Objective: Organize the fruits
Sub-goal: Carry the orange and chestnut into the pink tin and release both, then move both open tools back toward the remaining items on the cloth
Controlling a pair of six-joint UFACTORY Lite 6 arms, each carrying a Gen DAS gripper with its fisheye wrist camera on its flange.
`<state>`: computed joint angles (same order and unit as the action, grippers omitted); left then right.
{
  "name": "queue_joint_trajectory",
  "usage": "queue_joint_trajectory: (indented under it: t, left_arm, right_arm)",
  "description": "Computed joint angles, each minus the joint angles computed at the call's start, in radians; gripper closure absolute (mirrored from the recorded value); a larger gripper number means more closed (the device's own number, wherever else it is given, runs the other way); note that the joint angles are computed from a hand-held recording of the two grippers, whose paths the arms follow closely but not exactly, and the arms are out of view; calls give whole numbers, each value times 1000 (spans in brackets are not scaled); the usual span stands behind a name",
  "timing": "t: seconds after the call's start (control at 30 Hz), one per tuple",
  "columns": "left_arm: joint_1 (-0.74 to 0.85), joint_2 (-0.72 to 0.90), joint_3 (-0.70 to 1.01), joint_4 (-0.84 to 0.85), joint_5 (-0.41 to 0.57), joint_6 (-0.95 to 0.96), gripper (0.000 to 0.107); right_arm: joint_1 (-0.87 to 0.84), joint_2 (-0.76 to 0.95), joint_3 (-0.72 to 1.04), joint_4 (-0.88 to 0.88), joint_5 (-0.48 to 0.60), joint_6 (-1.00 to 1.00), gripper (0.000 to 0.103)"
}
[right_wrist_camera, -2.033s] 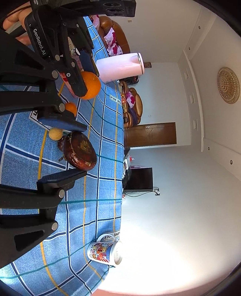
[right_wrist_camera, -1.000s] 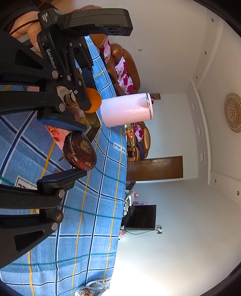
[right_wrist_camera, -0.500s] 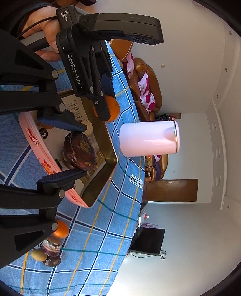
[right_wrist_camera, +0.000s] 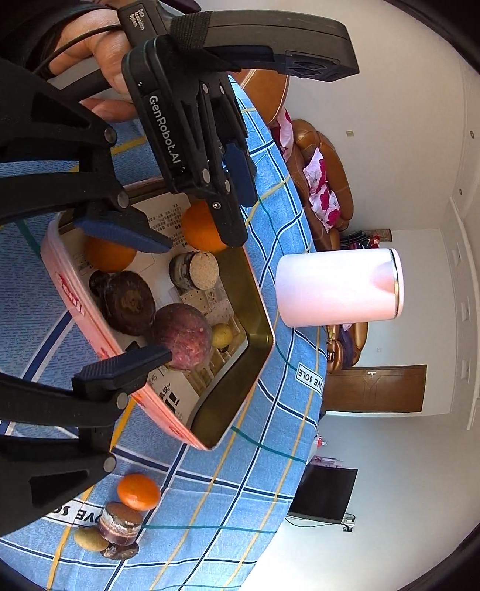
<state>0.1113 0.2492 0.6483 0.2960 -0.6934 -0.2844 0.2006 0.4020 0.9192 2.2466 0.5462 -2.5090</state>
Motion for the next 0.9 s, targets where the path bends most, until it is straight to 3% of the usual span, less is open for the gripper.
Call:
queue_joint_trajectory:
  t: [0.1,0.23,0.43,0.63,0.9]
  left_arm:
    - [-48,-66,-37,-34,-4,26,38]
    - [-151,-104,-38,-79,21,62,38]
    - [-336,-60,31,-204,76,156,36]
    - [-474,35,160,-324,150,277,36]
    - [-508,158,324,-388,245,356,36]
  right_arm:
    - [-92,-79,-78,-20,39,-21,47]
    - [-274,-132,-126,-64,49,-28,47]
    - [-501,-57,-42,-113,18,41,47]
    - [-536,58,75,-274,-28,194,48]
    - [-450,163,209,-451,-132,376,58]
